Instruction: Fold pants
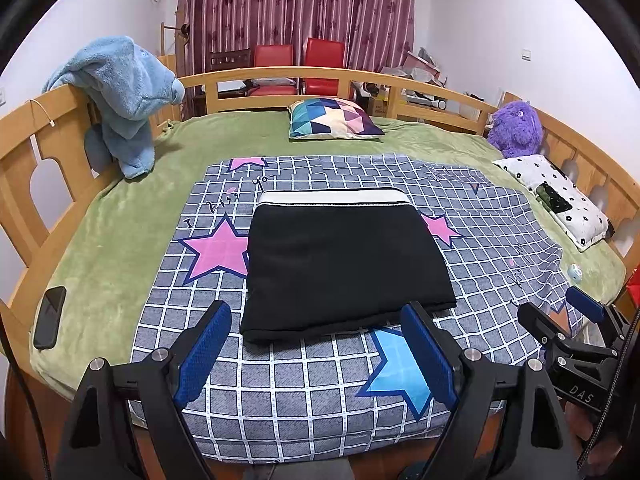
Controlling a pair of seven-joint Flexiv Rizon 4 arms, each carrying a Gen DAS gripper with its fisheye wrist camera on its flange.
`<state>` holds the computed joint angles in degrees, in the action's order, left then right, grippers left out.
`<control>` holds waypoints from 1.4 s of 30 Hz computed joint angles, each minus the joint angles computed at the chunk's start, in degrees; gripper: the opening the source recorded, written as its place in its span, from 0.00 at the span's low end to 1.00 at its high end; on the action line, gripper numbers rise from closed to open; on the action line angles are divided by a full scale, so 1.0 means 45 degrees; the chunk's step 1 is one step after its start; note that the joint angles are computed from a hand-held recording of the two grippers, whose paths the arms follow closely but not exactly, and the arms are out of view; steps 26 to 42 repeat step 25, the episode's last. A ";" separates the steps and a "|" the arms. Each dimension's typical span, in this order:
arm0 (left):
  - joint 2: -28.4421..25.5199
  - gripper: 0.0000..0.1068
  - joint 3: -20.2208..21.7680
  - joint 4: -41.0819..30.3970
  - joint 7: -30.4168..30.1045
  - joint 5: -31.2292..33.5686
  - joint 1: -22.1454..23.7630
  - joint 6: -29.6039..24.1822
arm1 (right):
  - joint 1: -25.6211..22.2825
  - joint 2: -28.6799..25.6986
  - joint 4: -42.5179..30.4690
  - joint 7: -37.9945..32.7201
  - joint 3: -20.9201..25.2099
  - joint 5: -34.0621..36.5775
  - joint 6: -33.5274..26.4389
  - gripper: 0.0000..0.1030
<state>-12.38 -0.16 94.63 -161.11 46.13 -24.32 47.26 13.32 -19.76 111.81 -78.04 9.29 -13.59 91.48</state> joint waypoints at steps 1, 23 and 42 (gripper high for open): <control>-0.0001 0.80 -0.0002 0.0002 0.0009 -0.0012 0.0010 0.0011 | 0.0077 0.0016 0.0026 0.0044 -0.0093 -0.0031 0.0020 0.97; -0.0189 0.81 0.0080 -0.0232 -0.0229 0.0171 0.0015 0.0103 | 0.0086 -0.0053 0.0007 0.0163 0.0042 -0.0057 0.0025 0.97; -0.0329 0.81 0.0116 -0.0296 -0.0154 0.0059 0.0098 0.0239 | 0.0105 -0.0130 -0.0045 0.0115 0.0043 -0.0068 0.0015 0.97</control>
